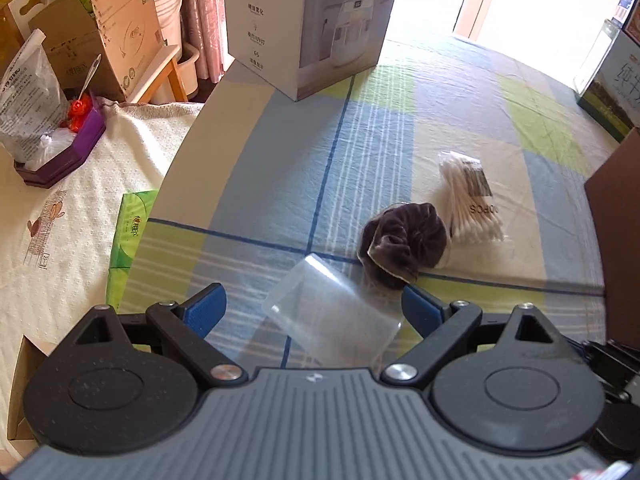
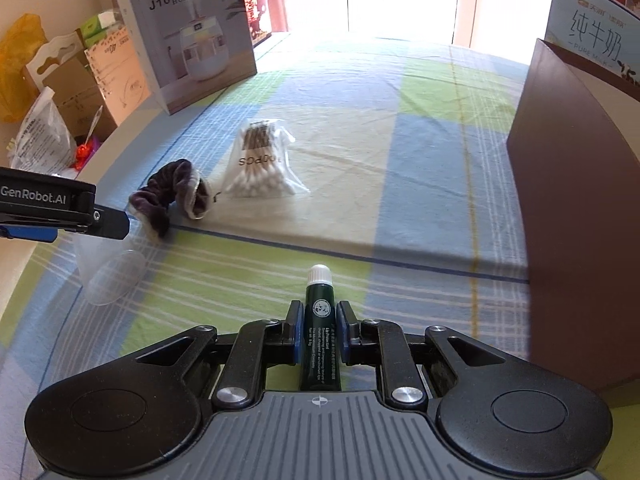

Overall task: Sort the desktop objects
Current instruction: 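Grasp the green tube with the right gripper and lift it, then grasp the clear plastic cup with the left gripper and lift it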

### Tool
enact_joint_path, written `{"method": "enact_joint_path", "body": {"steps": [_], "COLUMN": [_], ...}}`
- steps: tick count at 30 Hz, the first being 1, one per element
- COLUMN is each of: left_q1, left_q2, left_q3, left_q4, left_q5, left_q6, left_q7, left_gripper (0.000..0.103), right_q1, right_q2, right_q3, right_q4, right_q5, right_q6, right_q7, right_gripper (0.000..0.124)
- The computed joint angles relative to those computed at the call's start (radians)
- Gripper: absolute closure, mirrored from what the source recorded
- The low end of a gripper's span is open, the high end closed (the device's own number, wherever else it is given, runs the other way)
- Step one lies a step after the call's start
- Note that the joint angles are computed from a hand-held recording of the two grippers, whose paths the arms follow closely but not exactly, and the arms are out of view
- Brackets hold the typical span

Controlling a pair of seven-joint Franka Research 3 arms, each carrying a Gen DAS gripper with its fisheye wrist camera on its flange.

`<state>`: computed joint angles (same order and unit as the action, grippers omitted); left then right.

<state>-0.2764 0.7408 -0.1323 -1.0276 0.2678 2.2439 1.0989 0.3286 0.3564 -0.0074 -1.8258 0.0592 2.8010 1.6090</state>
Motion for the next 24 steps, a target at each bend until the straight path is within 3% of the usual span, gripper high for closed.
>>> {"method": "enact_joint_path", "body": {"steps": [4,16,24], "left_q1": [0.002,0.078,0.063], "left_q2": [0.031,-0.074,-0.080], "left_q3": [-0.005,-0.037,-0.040], "left_q4": [0.036,-0.165,-0.189], "left_q5": [-0.011,-0.062,-0.037], "left_q6": [-0.023,0.079,0.095], "left_q7": [0.021,0.121,0.211], "left_gripper": [0.016,0.037,0.053], "right_q1": [-0.008,-0.009,-0.029], "right_q2": [0.001,0.008,0.012], "right_q3": [-0.004,-0.007,0.014], "right_q4": [-0.001,0.003,-0.004], "right_q5": [-0.003,-0.013,0.000], "right_q6": [0.002,0.015,0.040], "right_q7": [-0.007,-0.044,-0.139], "right_gripper": [0.109,0.109,0.109]}}
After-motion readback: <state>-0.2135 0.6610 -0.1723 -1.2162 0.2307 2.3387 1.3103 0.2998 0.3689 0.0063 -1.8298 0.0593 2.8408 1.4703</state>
